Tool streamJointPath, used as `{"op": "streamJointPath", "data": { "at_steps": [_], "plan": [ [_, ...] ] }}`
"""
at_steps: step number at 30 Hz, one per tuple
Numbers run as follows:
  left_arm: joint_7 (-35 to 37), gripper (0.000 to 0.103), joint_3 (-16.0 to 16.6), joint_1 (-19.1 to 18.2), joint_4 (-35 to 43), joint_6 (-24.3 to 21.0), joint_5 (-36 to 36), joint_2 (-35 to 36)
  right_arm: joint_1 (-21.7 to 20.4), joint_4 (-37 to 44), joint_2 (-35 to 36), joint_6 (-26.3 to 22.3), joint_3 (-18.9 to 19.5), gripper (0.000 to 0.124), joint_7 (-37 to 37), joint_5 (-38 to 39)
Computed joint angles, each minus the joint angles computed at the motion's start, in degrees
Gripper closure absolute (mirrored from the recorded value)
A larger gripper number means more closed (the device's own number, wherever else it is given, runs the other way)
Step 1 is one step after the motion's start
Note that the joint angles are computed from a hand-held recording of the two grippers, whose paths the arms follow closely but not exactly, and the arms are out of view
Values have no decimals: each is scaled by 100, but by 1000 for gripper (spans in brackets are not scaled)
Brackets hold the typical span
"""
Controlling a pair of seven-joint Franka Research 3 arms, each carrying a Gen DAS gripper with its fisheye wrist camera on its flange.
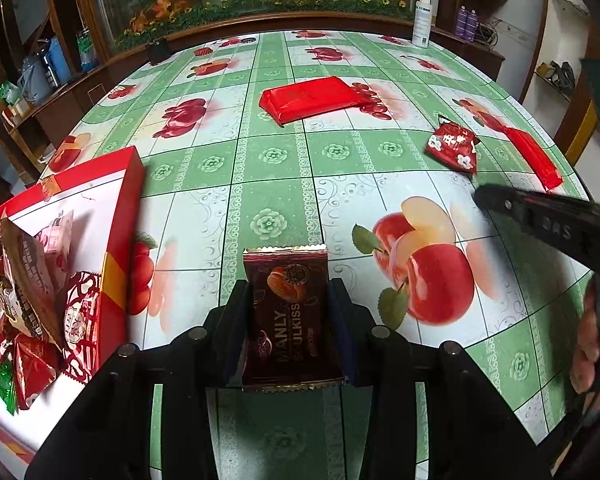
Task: Organize snacks
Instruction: 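Carry the brown packet and small red packet to the tray and release both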
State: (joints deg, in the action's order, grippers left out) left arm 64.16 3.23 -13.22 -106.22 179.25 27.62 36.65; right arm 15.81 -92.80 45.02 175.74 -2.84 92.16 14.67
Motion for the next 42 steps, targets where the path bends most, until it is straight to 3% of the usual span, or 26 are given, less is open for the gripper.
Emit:
{"op": "streamJointPath", "data": {
  "at_steps": [1,5,7,10,14,17,22,25,26,28,33,35,39,42],
  "plan": [
    [9,66,-1,9,-19,31,6,-4,-286,-134,-84,57,353,120,-207,65],
    [179,64,-308,313,-56,29,-104,-16,-822,-509,-355,-19,961,114,-693,315],
    [231,64,-368,374,-49,48,-165,0,-868,-601,-418,85,970,109,-776,455],
    [292,64,-365,372,-64,107,-202,8,-689,-453,-342,219,654,74,-613,559],
    [417,64,-455,455,-74,114,-273,10,-1347,100,-8,283,1350,63,-826,835],
    [439,64,-404,407,-89,144,-302,7,-1367,811,326,-197,1391,53,-852,932],
    [479,64,-395,395,-99,195,-353,15,-622,2012,973,-1034,437,56,67,716],
    [510,64,-414,412,-102,209,-381,21,103,2103,1122,-1050,-532,85,768,29],
    [517,64,-412,410,-103,210,-389,21,203,2099,1145,-1059,-673,97,902,-120],
    [541,64,-440,436,-106,225,-406,25,418,2025,1162,-1023,-973,102,1205,-420],
    [636,65,-639,629,-140,249,-491,16,86,1379,803,-605,-460,109,1063,-518],
    [697,66,-728,722,-154,260,-520,16,-215,918,526,-371,-18,111,758,-379],
    [781,66,-881,878,-192,293,-596,12,-513,102,23,-95,455,112,246,-121],
    [962,66,-1366,1352,-236,286,-710,29,-1171,-359,-223,28,1290,113,-424,245]
  ]
}}
